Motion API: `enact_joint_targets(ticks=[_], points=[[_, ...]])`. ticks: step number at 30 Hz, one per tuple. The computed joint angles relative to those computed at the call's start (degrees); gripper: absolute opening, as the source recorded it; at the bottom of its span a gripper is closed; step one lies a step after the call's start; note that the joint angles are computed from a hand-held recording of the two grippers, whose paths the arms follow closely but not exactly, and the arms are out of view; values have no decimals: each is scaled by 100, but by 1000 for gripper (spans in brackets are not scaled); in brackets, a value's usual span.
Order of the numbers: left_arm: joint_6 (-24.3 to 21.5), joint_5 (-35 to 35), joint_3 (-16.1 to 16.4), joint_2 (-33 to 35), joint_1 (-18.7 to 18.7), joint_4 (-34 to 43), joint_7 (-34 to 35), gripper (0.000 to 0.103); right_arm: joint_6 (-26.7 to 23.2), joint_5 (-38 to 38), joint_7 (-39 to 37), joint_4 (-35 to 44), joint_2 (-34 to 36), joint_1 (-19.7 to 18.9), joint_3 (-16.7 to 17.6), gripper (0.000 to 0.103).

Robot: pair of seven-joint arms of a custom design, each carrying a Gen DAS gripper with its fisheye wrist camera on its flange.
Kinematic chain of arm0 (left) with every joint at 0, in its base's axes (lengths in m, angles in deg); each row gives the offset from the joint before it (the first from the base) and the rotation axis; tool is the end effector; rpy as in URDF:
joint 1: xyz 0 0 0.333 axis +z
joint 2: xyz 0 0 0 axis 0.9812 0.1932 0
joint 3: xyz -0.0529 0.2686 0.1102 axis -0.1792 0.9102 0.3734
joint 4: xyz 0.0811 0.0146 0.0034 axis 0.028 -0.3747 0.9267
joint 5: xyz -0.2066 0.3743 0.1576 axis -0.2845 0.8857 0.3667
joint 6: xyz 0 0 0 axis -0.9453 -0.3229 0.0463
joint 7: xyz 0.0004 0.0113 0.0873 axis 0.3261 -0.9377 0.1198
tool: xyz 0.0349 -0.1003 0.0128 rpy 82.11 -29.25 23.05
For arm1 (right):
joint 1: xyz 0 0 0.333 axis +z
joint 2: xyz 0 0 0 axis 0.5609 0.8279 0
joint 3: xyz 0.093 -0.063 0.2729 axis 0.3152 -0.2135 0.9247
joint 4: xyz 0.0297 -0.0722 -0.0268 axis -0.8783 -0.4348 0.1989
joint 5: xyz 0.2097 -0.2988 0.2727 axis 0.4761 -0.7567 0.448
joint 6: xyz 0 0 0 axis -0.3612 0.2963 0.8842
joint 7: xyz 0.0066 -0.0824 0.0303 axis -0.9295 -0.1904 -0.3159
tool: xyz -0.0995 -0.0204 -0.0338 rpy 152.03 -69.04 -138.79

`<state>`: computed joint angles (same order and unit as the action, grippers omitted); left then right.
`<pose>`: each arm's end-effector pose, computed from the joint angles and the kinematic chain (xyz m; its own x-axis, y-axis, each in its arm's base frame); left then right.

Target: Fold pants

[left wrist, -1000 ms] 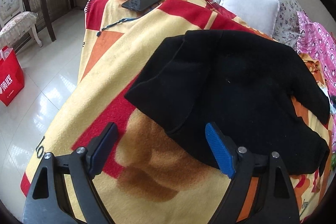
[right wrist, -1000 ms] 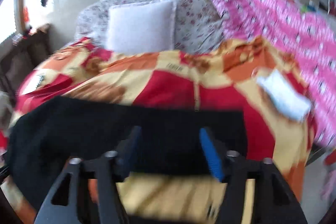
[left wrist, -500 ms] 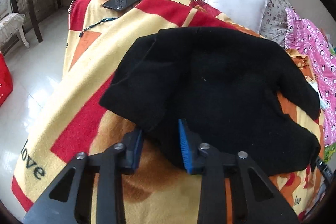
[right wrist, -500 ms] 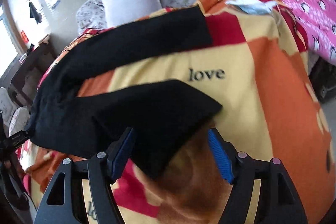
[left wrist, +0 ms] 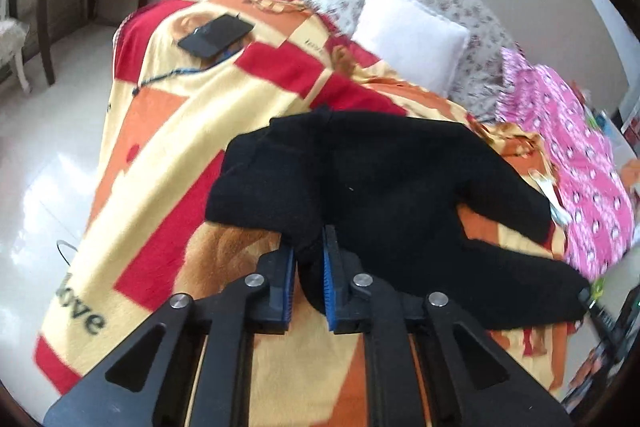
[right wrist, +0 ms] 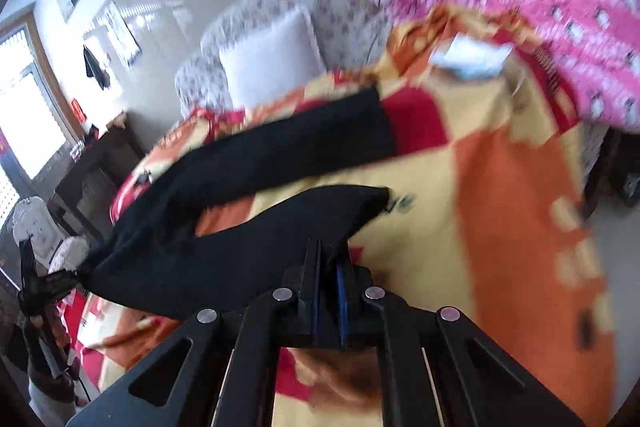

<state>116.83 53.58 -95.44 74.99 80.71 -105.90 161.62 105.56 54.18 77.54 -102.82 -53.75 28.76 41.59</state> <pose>0.7023 -0.0662 0.5380 -0.1470 -0.9309 0.3343 -0.7776 -0.1001 -0.6207 0.4939 0.0619 0.5161 -0.2872 -0.8999 -0.3281 -0.4992 0.4330 -0.7505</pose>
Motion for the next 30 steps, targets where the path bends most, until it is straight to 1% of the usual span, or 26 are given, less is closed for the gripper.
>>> enact_joint_targets(ticks=[3,6,8,9,10,11,12,13,15,16,17,18,19,20,21,22,23,24,26,28,29,30], points=[[-206,-399,28,-441,69,-401,424,9,-246,-37,-86,-279,-649,-2,-47,6],[-382,-514,145,-759,45,-736,599,8,-572,-42,-135,-507,-1172,-3,-34,5],[-519,-492,220,-829,18,-853,638,8,-746,32,-149,-708,-1460,68,-91,6],[-449,-393,231,-883,-5,-1020,645,8,-810,79,-170,-748,-1481,113,-124,6],[-356,-335,237,-898,-34,-1149,629,8,-994,121,-260,-739,-1431,178,-183,6],[-324,-166,237,-897,-55,-1247,527,8,-1373,146,-398,-632,-1222,250,-214,7],[-312,18,238,-891,-71,-1320,423,9,-1526,139,-430,-565,-1048,252,-219,10],[-290,145,248,-888,-78,-1374,362,10,-1739,128,-355,-469,-829,212,-174,13],[-325,233,289,-961,-70,-1485,297,18,-2272,-92,-48,-312,-644,56,20,13],[-321,286,321,-1042,-49,-1553,233,21,-2449,-275,89,-259,-641,-1,88,20],[-269,505,324,-1096,-35,-1596,65,21,-2461,-429,206,-242,-691,7,119,28],[-80,955,312,-1225,1,-1710,-211,21,-2327,-487,237,-257,-760,99,60,32],[75,1142,330,-1302,19,-1776,-274,21,-2148,-484,201,-245,-772,220,-26,37],[223,1261,350,-1392,28,-1822,-307,21,-1923,-436,34,-190,-716,404,-135,39],[229,1211,388,-1418,8,-1795,-263,24,-1756,-382,-159,-93,-594,567,-211,39],[226,1109,424,-1414,-18,-1766,-188,25,-1479,-237,-460,68,-346,831,-339,40],[252,944,448,-1384,-59,-1692,-90,30,-1285,-61,-716,180,-142,1044,-459,40],[307,892,446,-1329,-79,-1634,-66,37,-1076,211,-1084,323,122,1351,-640,40],[379,774,414,-1194,-133,-1501,-12,44,-745,1041,-2119,785,840,2136,-1133,40],[404,552,378,-1042,-189,-1368,143,47,-703,1590,-2737,1233,1431,2510,-1211,40],[421,533,346,-963,-206,-1308,158,50,-736,1971,-3180,1496,1747,2729,-1302,40],[430,534,304,-815,-227,-1201,160,52,-799,2265,-3516,1700,1969,2841,-1330,40]])
